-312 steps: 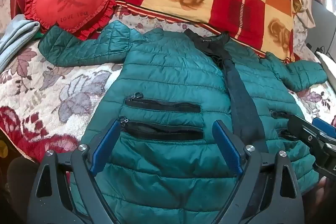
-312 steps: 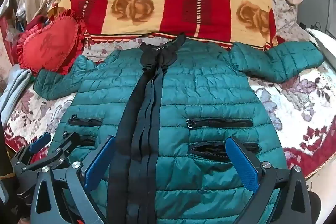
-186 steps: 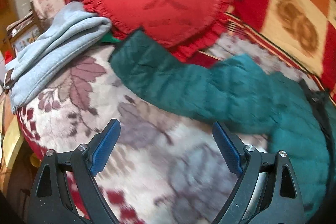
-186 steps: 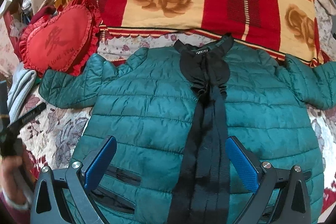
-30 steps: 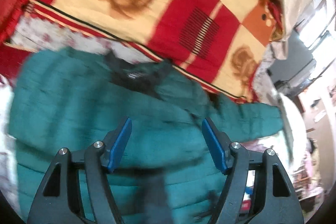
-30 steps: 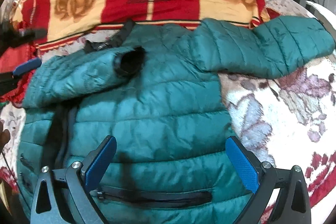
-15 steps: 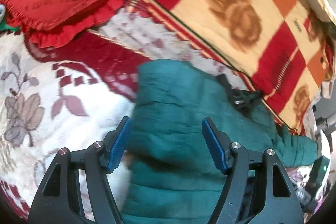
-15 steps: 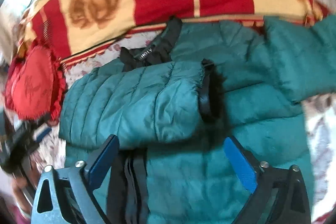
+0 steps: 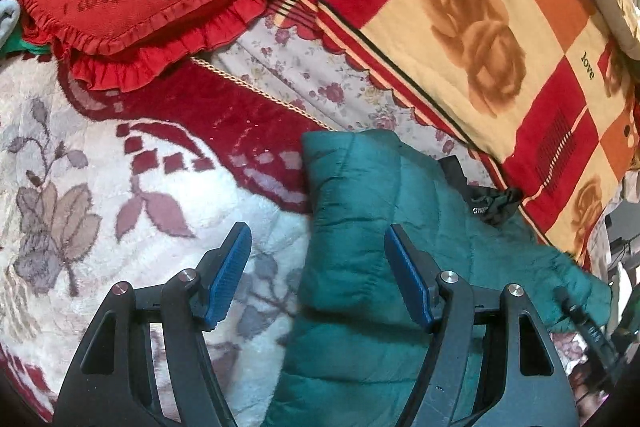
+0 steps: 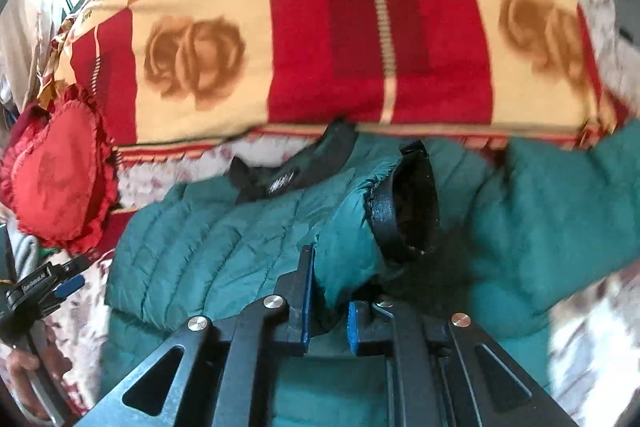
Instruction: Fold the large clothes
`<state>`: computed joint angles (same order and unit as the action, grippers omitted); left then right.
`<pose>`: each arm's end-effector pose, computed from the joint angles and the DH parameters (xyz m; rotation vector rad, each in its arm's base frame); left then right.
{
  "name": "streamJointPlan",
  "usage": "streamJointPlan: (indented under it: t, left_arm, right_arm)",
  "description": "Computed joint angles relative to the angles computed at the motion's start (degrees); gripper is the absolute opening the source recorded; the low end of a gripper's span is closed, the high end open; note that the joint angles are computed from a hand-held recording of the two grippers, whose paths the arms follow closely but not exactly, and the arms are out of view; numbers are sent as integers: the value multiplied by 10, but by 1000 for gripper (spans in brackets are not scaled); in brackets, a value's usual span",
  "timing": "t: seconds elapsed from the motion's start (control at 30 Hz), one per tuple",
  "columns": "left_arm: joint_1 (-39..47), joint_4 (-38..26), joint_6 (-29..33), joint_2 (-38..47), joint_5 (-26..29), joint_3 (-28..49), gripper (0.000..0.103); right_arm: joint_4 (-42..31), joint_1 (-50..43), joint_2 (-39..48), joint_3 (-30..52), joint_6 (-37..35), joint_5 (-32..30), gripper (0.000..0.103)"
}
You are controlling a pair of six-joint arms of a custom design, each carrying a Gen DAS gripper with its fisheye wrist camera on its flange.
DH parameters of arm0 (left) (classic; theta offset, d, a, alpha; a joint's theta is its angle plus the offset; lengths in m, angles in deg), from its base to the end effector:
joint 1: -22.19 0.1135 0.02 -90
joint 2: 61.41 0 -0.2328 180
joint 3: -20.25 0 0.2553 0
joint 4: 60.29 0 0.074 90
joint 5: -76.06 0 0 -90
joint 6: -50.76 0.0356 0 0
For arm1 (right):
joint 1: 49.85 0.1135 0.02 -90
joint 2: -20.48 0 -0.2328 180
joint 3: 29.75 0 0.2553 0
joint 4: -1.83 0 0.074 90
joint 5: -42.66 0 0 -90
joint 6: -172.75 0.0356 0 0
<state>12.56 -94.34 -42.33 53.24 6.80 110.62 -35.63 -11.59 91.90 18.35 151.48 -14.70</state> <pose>0.3983 -0.0804 0.1288 0.2808 2.5680 -0.5502 0.1933 0.1280 0.1424 0.8044 2.2591 0.0845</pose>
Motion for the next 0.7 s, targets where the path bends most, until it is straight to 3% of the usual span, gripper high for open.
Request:
streamJointPlan:
  t: [0.23, 0.57, 0.6, 0.67, 0.7]
  left_arm:
    - [-55, 25, 4, 27, -46, -2, 69]
    - [-75, 46, -5, 63, -75, 3, 70]
    - [-75, 47, -4, 65, -75, 4, 70]
    - [-73, 48, -6, 64, -79, 4, 69]
    - [-73, 47, -7, 64, -78, 5, 69]
  right_arm:
    - [-23, -52, -12, -23, -32, 15, 12]
    - [100, -100, 81, -76, -39, -72, 14]
    - [104, -101, 85, -80, -38, -84, 20]
    - [68, -84, 66, -80, -11, -67, 55]
    - [52, -74, 55, -81, 1, -54, 62]
